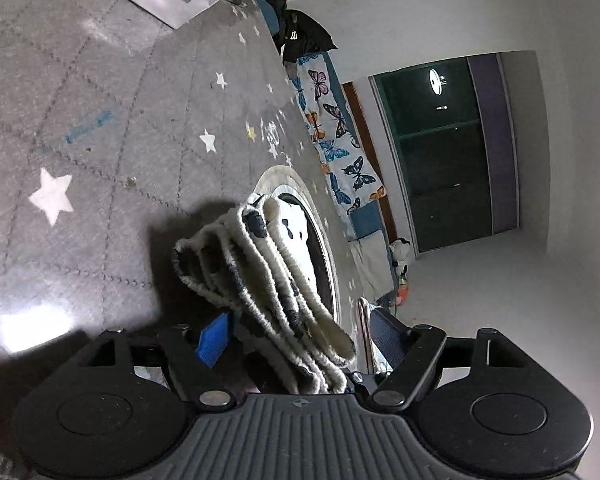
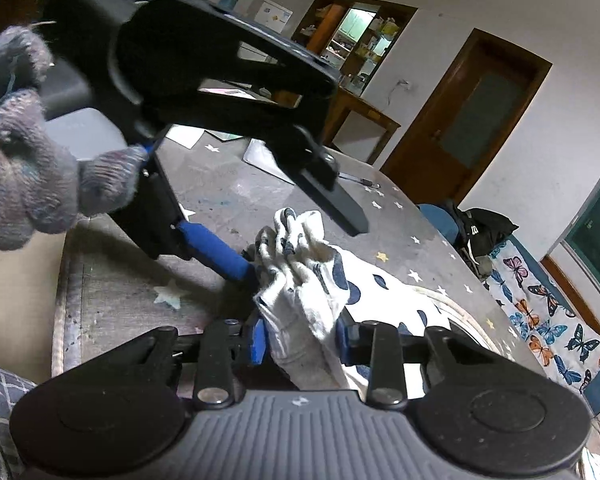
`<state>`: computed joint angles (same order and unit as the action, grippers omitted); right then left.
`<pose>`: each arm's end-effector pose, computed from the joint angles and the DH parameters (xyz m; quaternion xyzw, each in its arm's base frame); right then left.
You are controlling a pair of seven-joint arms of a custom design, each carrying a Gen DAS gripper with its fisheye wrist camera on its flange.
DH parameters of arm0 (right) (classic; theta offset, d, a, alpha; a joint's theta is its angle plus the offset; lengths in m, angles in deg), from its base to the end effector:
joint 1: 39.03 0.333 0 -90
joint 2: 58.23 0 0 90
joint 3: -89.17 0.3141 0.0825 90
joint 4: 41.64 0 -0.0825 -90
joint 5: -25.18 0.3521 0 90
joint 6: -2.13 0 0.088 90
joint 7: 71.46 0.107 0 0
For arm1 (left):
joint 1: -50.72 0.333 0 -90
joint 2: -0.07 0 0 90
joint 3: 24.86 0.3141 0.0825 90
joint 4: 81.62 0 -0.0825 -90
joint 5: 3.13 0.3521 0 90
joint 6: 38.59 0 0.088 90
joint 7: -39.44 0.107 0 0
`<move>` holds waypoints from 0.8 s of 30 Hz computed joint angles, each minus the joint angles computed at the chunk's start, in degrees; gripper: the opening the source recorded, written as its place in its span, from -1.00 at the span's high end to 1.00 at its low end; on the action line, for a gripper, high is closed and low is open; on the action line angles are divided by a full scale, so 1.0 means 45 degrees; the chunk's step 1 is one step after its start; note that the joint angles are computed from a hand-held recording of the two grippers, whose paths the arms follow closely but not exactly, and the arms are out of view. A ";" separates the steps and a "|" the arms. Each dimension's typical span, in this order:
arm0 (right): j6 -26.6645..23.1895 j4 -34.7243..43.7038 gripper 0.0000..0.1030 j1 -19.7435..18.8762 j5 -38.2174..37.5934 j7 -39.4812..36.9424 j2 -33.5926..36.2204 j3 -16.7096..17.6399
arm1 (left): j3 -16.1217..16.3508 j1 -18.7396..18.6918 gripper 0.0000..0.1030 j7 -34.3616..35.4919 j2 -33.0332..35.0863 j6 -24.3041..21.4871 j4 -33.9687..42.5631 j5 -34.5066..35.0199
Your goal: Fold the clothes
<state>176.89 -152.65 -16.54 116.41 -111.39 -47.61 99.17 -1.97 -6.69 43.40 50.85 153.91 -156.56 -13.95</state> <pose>0.5324 0.2403 0.4496 -0.8607 0.1292 -0.3290 0.3664 0.5604 -0.5125 0.4002 0.7499 -0.3212 0.5690 0.1034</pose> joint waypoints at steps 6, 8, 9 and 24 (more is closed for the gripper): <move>-0.0387 0.0060 0.42 -0.0072 0.0205 0.0032 -0.0076 -0.0057 | -0.0487 0.0567 -0.52 -0.0535 0.0507 -0.0501 0.0991 0.0364; -0.0512 -0.0033 0.42 -0.0083 0.0005 0.0153 -0.0126 -0.0068 | -0.0735 0.0829 -0.46 -0.0702 0.0553 -0.0662 0.1192 0.0725; -0.0586 -0.0098 0.42 -0.0102 -0.0021 0.0114 -0.0164 -0.0067 | -0.0858 0.0948 -0.41 -0.0806 0.0562 -0.0732 0.1257 0.0898; -0.3516 -0.0812 0.14 -0.1142 -0.3732 0.4615 -0.0826 -0.0553 | -0.1744 0.1921 0.38 -0.1818 -0.0308 -0.1711 0.0165 0.3438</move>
<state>161.07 -156.31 -21.68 99.61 -90.63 -51.33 96.68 -9.81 1.96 35.22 49.46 146.21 -155.82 1.52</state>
